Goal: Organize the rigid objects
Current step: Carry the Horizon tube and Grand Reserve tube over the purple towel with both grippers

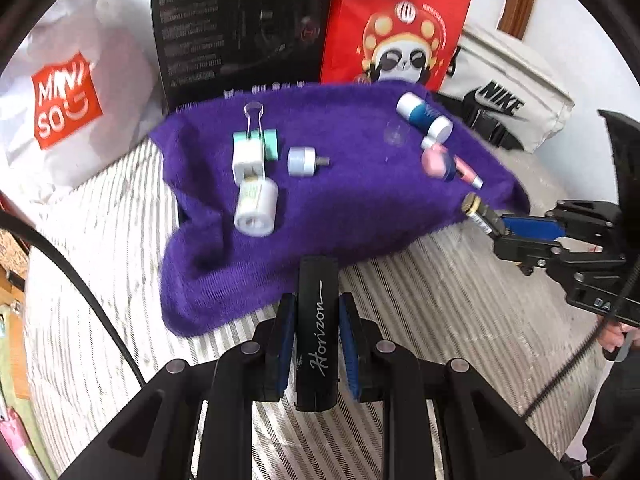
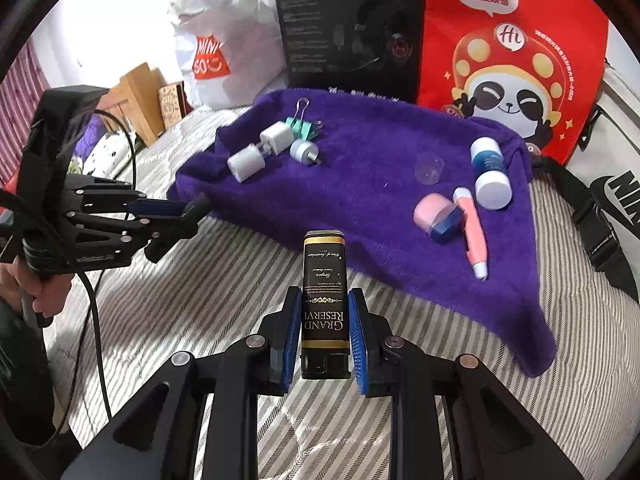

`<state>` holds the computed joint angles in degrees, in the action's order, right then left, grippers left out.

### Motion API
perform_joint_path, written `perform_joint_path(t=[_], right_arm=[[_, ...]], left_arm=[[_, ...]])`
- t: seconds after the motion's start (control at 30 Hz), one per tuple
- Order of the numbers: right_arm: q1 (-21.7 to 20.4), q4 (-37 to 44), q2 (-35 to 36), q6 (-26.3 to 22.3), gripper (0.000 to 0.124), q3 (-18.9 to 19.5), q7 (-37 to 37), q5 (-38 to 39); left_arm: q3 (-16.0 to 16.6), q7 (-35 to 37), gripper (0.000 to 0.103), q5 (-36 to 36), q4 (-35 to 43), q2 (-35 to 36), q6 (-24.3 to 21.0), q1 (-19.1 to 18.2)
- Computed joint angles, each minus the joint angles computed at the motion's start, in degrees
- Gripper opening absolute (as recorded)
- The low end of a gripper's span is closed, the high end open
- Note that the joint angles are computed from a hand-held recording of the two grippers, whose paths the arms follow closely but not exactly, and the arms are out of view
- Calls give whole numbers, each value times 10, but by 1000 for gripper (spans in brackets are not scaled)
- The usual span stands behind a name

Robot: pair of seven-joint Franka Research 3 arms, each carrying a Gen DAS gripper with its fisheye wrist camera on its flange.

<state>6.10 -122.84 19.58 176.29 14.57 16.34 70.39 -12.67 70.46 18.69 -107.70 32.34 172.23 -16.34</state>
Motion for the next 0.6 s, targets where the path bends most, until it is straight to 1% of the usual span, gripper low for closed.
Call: perform_joint_path(t=[0.1,0.2,0.3,0.37,0.47,0.6], right_arm=[[0,11,-1,-9,23,-8,10,-10],[5,28,3,-12,23,-22,42,-41],[-1,47,10,-16,23,-23,64,-64],[1,62,18,-18,23,-30,92,-93],[3,92,34,-25,23,-39,138,-144],[-6,133,59,-32,23,-37,182,-194]], left_arm=[[-2,1,21,-2,10,-2,0,3],[-7,7,21,-7,30,2,-7,8],[-14,19,21,-12,57,12,-16,14],[-11,23,21,-13,82,22,-28,10],[-17,41,21,-19,117,40,-40,14],[-25,70,21,-28,174,73,-56,15]])
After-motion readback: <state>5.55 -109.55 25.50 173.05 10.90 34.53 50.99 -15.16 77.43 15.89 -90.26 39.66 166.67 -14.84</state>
